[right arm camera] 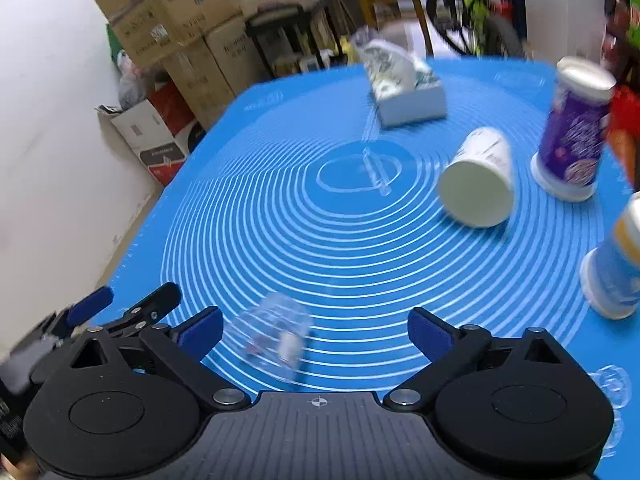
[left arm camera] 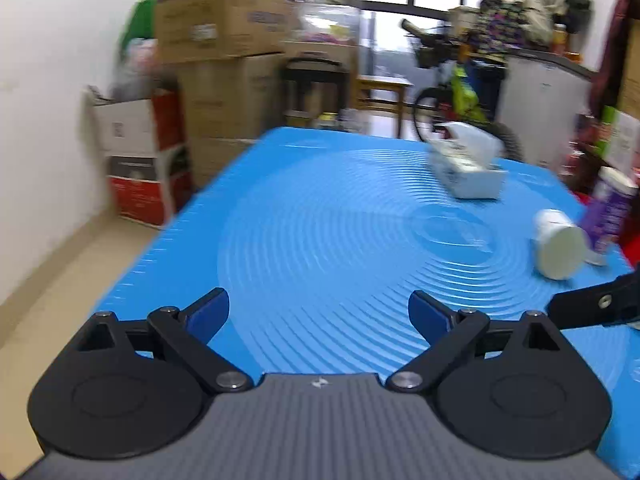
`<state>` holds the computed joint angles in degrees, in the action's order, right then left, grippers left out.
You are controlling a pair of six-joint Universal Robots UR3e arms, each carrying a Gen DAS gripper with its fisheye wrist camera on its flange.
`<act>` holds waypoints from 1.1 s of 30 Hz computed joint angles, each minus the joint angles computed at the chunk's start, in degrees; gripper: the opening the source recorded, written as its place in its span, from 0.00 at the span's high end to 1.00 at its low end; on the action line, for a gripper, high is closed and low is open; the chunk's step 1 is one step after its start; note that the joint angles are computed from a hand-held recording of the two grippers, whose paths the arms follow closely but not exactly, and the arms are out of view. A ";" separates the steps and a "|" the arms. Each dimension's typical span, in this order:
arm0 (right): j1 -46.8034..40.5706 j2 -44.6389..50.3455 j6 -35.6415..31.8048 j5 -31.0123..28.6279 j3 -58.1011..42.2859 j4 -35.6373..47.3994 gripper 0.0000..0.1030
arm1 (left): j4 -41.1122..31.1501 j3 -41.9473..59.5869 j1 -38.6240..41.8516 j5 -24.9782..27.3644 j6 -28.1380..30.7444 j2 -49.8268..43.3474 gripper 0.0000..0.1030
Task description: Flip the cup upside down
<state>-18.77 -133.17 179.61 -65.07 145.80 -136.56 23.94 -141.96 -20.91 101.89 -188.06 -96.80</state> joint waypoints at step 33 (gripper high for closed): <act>16.75 32.83 13.57 -13.38 -3.27 -37.50 0.52 | -0.28 -3.54 5.98 -3.24 -2.05 1.92 0.07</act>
<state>-2.01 -100.34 193.18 -78.45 142.53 -174.06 23.66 -145.51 -14.93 98.65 -190.11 -94.88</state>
